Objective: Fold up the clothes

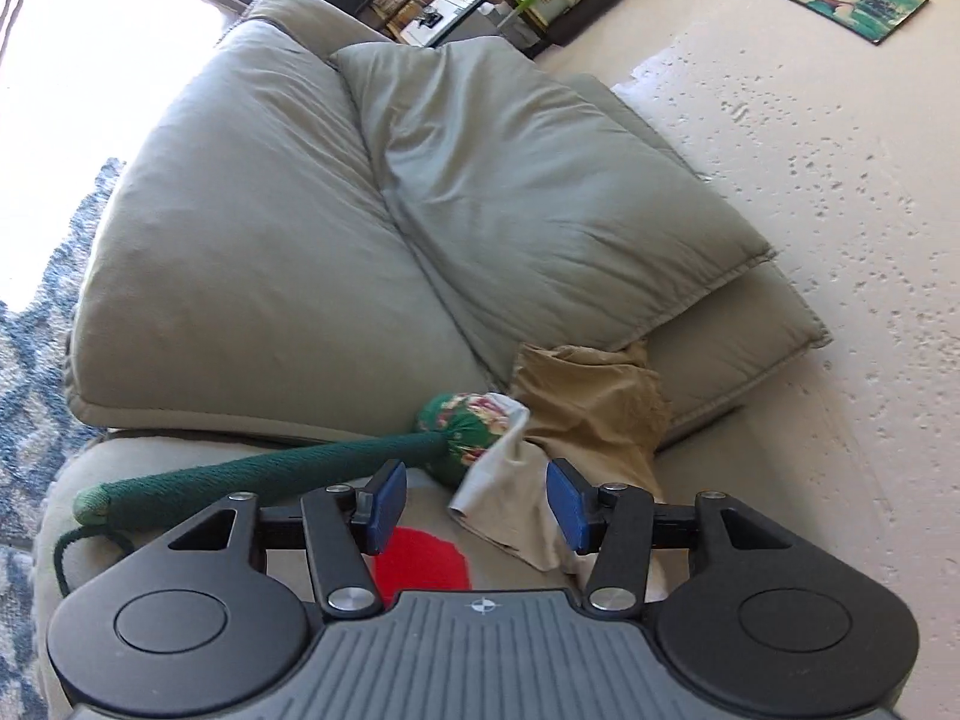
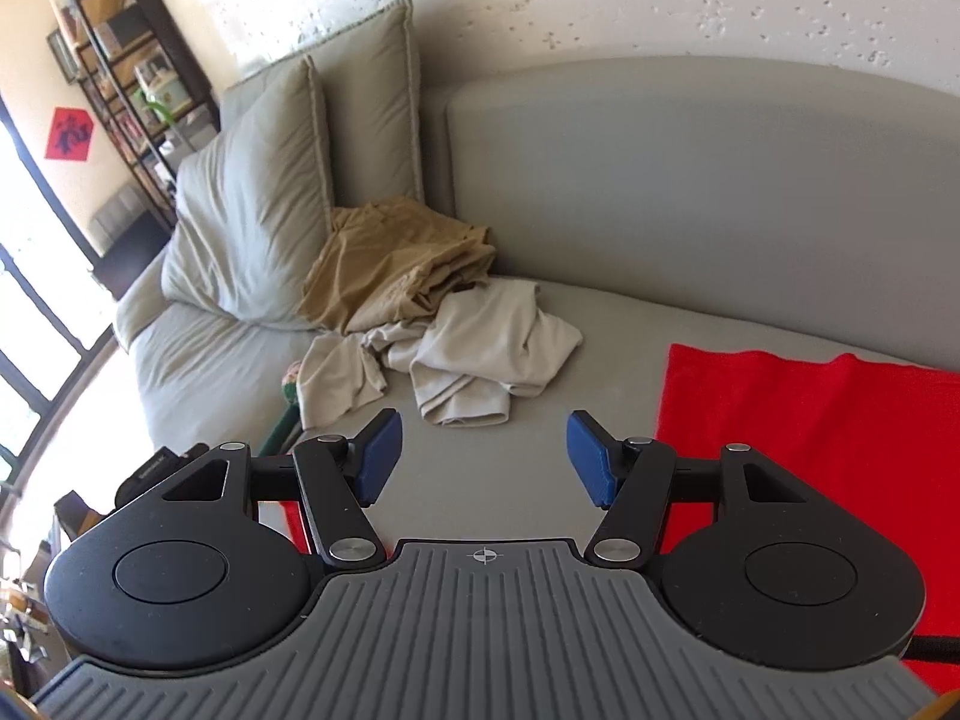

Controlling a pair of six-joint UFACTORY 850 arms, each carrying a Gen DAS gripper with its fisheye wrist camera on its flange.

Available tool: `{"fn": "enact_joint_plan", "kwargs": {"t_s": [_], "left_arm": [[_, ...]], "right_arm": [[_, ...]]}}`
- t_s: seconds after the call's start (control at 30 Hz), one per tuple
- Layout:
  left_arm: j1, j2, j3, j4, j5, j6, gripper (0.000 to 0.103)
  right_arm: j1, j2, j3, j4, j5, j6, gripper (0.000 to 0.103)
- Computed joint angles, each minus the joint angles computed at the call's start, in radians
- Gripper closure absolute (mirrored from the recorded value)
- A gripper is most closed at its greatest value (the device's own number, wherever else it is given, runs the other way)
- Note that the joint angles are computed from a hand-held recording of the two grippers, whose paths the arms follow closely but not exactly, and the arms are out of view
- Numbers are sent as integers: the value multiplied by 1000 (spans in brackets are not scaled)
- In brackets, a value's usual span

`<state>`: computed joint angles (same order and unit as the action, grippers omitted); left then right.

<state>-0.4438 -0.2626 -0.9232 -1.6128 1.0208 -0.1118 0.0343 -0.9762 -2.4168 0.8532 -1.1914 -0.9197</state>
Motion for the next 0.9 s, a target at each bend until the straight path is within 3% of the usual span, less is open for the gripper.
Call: {"fn": "enact_joint_plan", "kwargs": {"t_s": [0.1, 0.17, 0.27, 0.33, 0.43, 0.5, 0.57, 0.67, 0.7, 0.73, 0.77, 0.9], "left_arm": [[-52, -6, -56, -12, -23, 101, 52], [-84, -36, -132, -47, -79, 254, 50], [-145, -99, -257, -56, -170, 479, 47], [-207, -130, -305, -12, -224, 511, 42], [-290, -180, -371, 14, -312, 555, 33], [-333, -220, -413, -61, -364, 623, 33], [-364, -258, -447, -182, -405, 691, 35], [-398, -299, -462, -301, -410, 628, 42], [-408, -310, -462, -329, -402, 587, 47], [-416, -320, -464, -354, -392, 564, 47], [-422, -329, -469, -376, -379, 554, 47], [-447, -364, -501, -432, -291, 550, 45]], "right_arm": [[-50, 100, 150, 68, 19, -62, 40], [-97, 179, 266, 107, 15, -120, 38], [-183, 284, 415, 132, -19, -172, 18], [-254, 337, 495, 157, -67, -203, 17], [-372, 379, 573, 211, -151, -211, 11], [-451, 392, 614, 246, -202, -213, 6], [-515, 398, 663, 262, -206, -232, 4], [-568, 369, 714, 233, -166, -205, 5], [-579, 350, 725, 213, -148, -180, 7], [-589, 329, 733, 194, -131, -154, 15], [-599, 307, 739, 174, -112, -129, 31], [-600, 254, 776, 105, 44, -129, 60]]}}
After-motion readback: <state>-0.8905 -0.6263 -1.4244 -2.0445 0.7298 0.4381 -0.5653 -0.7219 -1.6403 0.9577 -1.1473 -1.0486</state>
